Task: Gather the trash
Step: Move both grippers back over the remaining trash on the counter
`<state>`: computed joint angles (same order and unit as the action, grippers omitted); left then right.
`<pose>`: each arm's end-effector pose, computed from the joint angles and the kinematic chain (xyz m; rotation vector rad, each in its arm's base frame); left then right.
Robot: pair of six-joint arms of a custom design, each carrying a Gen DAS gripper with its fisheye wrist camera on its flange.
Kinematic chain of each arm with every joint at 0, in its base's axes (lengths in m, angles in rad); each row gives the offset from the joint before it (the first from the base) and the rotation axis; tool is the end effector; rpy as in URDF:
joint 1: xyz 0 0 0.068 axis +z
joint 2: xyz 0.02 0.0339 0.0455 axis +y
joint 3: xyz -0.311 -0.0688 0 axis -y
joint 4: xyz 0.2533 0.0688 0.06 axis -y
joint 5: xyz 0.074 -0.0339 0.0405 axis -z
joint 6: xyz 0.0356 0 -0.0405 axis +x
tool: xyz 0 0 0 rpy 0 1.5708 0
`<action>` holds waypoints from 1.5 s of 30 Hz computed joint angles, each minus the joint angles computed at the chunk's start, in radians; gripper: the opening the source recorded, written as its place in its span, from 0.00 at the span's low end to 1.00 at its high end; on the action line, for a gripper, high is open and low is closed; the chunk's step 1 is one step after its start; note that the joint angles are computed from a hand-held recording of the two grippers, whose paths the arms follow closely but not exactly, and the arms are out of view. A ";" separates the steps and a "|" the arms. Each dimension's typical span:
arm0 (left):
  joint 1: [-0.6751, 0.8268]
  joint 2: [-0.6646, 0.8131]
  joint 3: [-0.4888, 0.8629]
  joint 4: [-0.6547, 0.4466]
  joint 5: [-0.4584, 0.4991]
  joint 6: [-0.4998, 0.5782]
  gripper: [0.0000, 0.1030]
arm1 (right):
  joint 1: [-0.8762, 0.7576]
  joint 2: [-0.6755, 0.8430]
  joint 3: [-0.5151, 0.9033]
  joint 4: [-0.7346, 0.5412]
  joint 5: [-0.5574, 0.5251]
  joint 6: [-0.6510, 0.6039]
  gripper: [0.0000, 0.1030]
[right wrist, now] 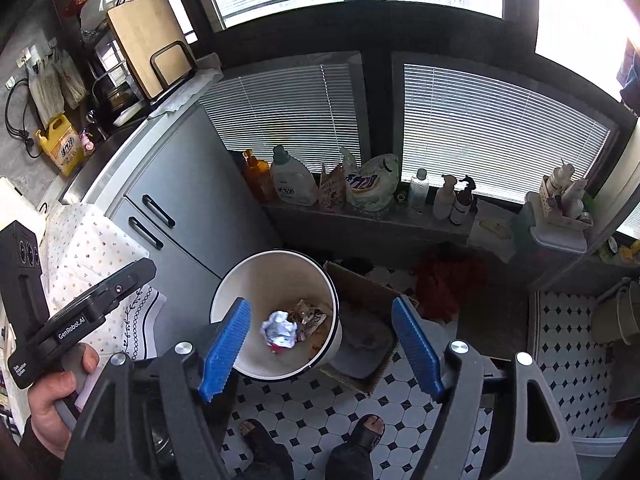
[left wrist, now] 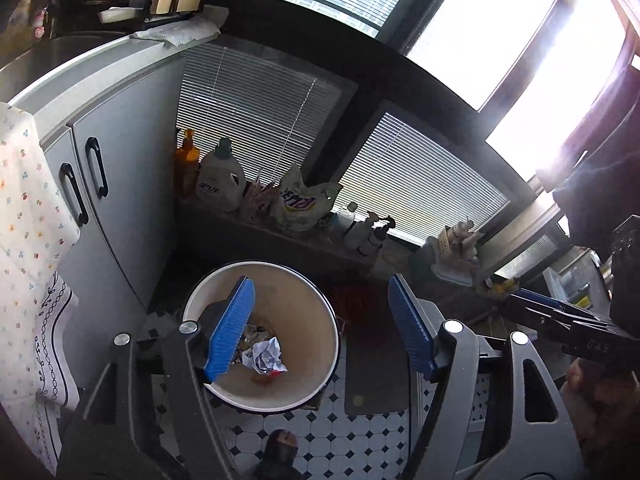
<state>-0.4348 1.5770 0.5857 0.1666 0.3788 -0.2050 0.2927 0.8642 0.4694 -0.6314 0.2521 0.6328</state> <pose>0.2516 -0.1314 0.1668 0.4628 2.4093 -0.7463 0.1282 0.0293 0.2152 0.5196 2.4936 0.0287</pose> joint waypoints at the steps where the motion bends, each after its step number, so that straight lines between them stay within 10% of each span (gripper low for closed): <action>1: 0.016 -0.016 -0.002 -0.015 -0.003 0.009 0.73 | 0.019 0.012 0.005 0.011 0.008 0.010 0.74; 9: 0.217 -0.161 -0.007 -0.154 -0.009 0.096 0.92 | 0.232 0.153 0.079 0.103 0.095 0.123 0.91; 21: 0.709 -0.321 0.039 -0.412 0.134 0.343 0.94 | 0.461 0.491 0.296 0.273 0.102 0.149 0.92; 45: 1.555 -0.048 0.343 -0.663 0.361 0.768 0.94 | 0.722 1.130 1.016 0.244 -0.007 0.017 0.92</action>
